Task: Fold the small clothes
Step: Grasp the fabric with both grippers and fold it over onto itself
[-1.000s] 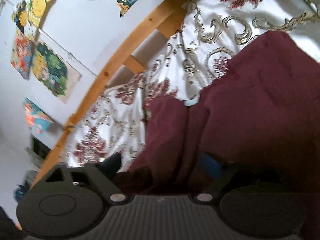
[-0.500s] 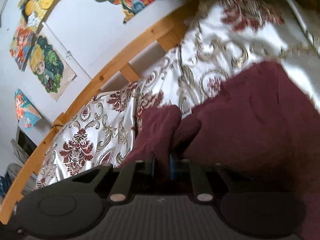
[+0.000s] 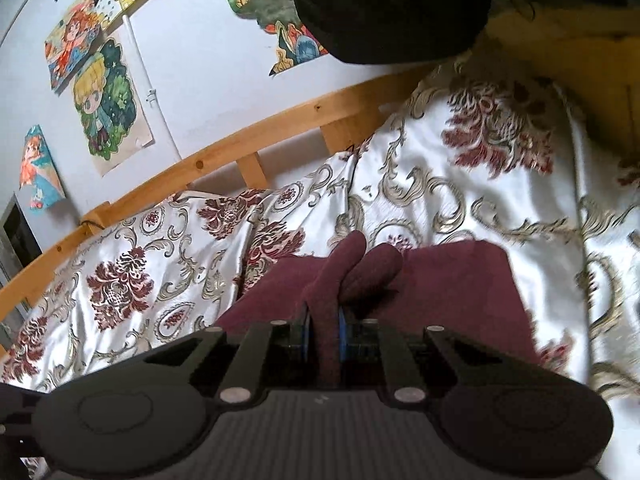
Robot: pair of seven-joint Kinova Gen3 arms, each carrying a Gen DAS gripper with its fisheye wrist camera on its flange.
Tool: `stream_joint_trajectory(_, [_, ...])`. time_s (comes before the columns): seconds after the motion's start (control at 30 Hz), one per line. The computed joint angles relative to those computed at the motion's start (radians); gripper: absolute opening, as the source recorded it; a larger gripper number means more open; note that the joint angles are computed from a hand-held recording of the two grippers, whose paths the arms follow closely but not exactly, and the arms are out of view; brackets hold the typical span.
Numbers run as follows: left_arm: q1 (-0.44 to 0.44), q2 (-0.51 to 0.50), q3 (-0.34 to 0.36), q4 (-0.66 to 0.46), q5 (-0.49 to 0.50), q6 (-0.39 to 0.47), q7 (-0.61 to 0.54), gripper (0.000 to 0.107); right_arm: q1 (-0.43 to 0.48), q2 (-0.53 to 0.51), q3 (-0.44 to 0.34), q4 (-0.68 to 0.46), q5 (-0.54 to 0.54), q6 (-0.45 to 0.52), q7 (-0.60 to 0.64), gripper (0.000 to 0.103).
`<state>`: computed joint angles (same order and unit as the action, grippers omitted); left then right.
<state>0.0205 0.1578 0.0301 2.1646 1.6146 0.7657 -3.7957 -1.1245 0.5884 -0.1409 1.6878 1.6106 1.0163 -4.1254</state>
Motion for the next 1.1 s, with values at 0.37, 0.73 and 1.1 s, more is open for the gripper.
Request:
stream_joint_trajectory(0.37, [0.029,0.034,0.026,-0.025,-0.025,0.037,-0.004,0.023,-0.034,-0.041,-0.014,0.036,-0.097,0.102,0.053,0.015])
stream_joint_trajectory(0.73, [0.063,0.07,0.057,-0.063,-0.059,0.038,0.025,0.023,-0.037,-0.076,-0.02,0.071,-0.171,0.139,0.043,0.015])
stream_joint_trajectory(1.1, [0.058,0.074,0.058,-0.061,-0.085,0.039,0.103,0.034,-0.028,-0.072,-0.019,0.057,-0.224,0.138,0.101,0.015])
